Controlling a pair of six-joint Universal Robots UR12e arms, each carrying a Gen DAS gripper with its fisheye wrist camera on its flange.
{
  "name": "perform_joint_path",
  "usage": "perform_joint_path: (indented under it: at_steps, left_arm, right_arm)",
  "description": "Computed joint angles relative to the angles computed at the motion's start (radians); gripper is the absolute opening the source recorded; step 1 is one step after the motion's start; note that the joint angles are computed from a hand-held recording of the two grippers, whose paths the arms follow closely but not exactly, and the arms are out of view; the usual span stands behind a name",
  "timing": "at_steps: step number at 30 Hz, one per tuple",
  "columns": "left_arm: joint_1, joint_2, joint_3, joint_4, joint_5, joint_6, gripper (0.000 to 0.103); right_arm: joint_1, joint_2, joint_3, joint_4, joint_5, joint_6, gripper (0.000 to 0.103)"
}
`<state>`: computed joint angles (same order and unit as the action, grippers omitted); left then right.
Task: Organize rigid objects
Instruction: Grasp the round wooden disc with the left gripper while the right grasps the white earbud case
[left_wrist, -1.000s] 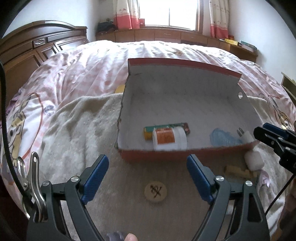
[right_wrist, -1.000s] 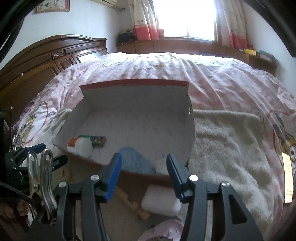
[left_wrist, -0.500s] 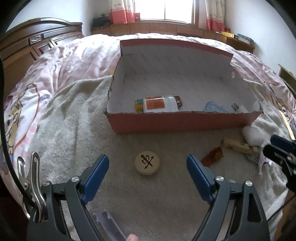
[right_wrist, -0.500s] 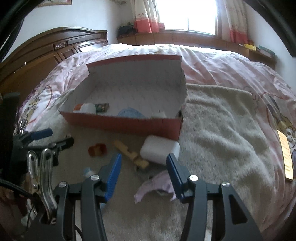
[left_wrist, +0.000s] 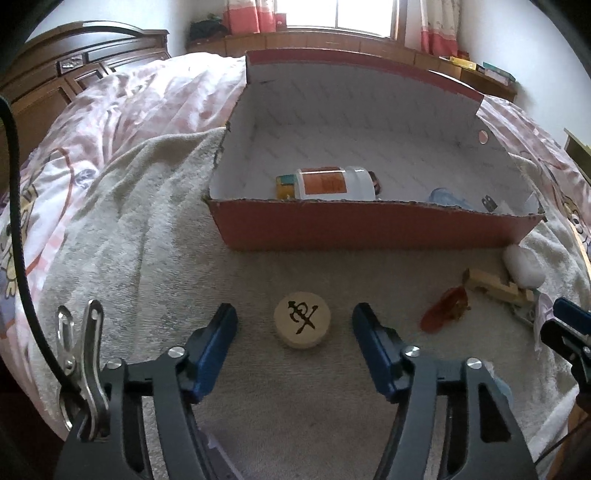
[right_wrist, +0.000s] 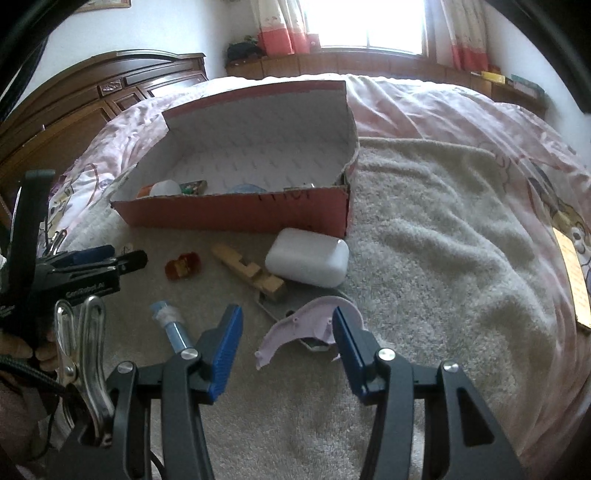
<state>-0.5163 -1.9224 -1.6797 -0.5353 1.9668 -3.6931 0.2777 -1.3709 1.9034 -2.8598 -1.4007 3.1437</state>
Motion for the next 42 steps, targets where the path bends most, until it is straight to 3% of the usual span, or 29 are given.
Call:
perform_joint_path:
  at_steps: [2, 6, 8, 13, 16, 22, 29, 42]
  left_arm:
    - [-0.001, -0.003, 0.0, 0.01, -0.002, 0.011, 0.06]
    - [-0.003, -0.006, -0.002, 0.031, -0.008, 0.034, 0.039]
    - [-0.005, -0.004, -0.004, 0.036, -0.005, 0.036, 0.033]
    - [-0.006, 0.004, -0.013, 0.041, -0.022, 0.024, 0.033]
    - [-0.006, 0.004, -0.017, 0.047, -0.022, 0.021, 0.033]
    - [-0.006, 0.002, -0.024, 0.069, -0.022, 0.017, 0.033]
    - [-0.004, 0.004, -0.03, 0.081, -0.028, 0.014, 0.033]
    - [-0.005, 0.003, -0.026, 0.071, -0.022, 0.001, 0.033]
  right_arm:
    - [0.0, 0.0, 0.0, -0.001, 0.001, 0.003, 0.053]
    - [-0.004, 0.001, 0.0, -0.002, 0.002, 0.012, 0.053]
    - [-0.004, 0.001, -0.001, -0.002, -0.002, 0.015, 0.053]
    - [-0.005, 0.004, -0.007, 0.0, -0.017, 0.03, 0.054]
    - [-0.004, 0.013, -0.022, 0.002, -0.047, 0.059, 0.065]
    - [-0.002, 0.049, -0.08, 0.034, -0.064, 0.122, 0.071]
    - [0.022, 0.085, -0.126, 0.092, -0.107, 0.118, 0.071]
    - [0.023, 0.107, -0.133, 0.069, -0.117, 0.144, 0.071]
